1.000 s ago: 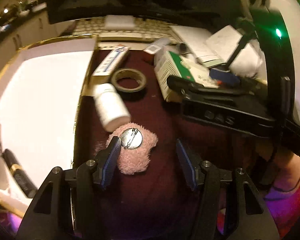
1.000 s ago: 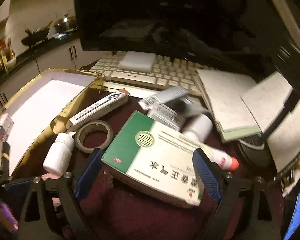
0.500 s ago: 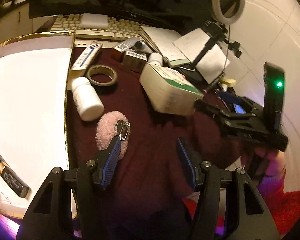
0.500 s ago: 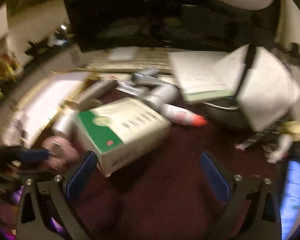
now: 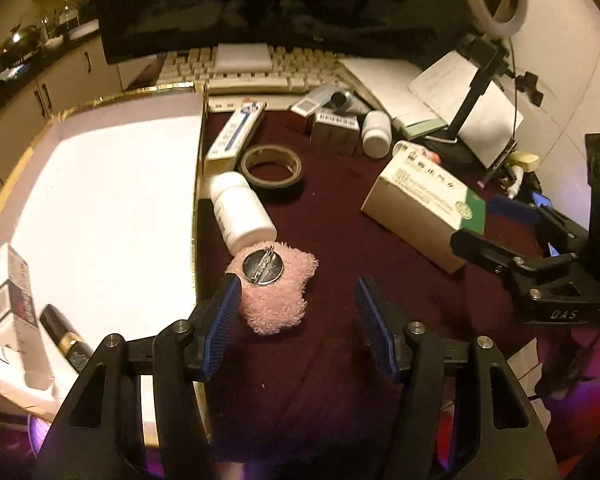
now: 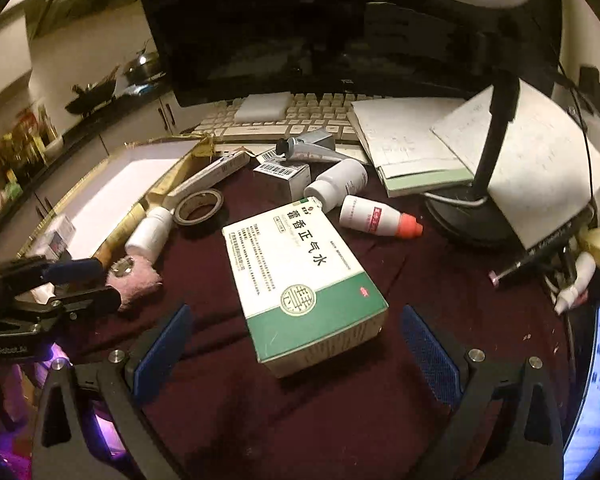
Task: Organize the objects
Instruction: 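Grasp the pink pad with the left tool while the right tool grasps the green-white box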
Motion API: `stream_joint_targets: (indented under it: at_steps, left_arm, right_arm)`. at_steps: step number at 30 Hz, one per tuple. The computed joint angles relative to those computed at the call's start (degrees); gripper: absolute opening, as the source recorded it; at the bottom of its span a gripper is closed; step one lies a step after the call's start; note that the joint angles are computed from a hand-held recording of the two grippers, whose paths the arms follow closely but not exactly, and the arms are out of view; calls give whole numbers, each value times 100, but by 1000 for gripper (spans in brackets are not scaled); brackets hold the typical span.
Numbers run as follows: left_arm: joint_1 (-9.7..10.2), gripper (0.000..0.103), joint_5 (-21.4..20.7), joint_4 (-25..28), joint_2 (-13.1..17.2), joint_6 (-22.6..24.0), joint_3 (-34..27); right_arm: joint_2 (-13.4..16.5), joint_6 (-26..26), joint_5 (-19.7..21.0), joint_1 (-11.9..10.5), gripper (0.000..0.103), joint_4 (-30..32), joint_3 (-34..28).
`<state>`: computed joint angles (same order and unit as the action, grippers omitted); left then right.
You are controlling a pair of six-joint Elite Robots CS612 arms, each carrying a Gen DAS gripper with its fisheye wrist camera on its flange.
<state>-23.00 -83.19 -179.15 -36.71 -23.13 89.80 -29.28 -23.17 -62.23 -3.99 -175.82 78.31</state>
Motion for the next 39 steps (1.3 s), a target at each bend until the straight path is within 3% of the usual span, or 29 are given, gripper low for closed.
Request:
stream_joint_targets:
  at_steps: [5, 10, 15, 18, 23, 25, 28, 30, 39]
  left_arm:
    - [-47, 60, 344, 294, 71, 139, -165]
    - [-76, 57, 340, 579, 135, 344, -312]
    - [10, 21, -3, 296, 93, 235, -194]
    - [79, 19, -351, 82, 55, 189, -102]
    - [83, 20, -393, -33, 51, 263, -41]
    - [68, 27, -199, 73, 61, 196, -64]
    - [30, 45, -76, 66, 55, 303, -57]
    - [-11, 52, 26, 104, 45, 413, -50]
    - [-125, 50, 653, 423, 111, 535, -175]
  right_arm:
    - [77, -48, 134, -46, 102, 88, -121]
    - [175, -84, 348, -116, 102, 392, -312]
    - [250, -64, 563, -163, 102, 713, -461]
    - [270, -98, 724, -181, 102, 858, -509]
    - [254, -423, 929, -171, 102, 1024, -514]
    - [251, -557, 872, -142, 101, 1062, -522]
    - [260, -704, 747, -98, 91, 1204, -553]
    - [278, -741, 607, -67, 75, 1252, -580]
    - [256, -572, 713, -74, 73, 911, -469]
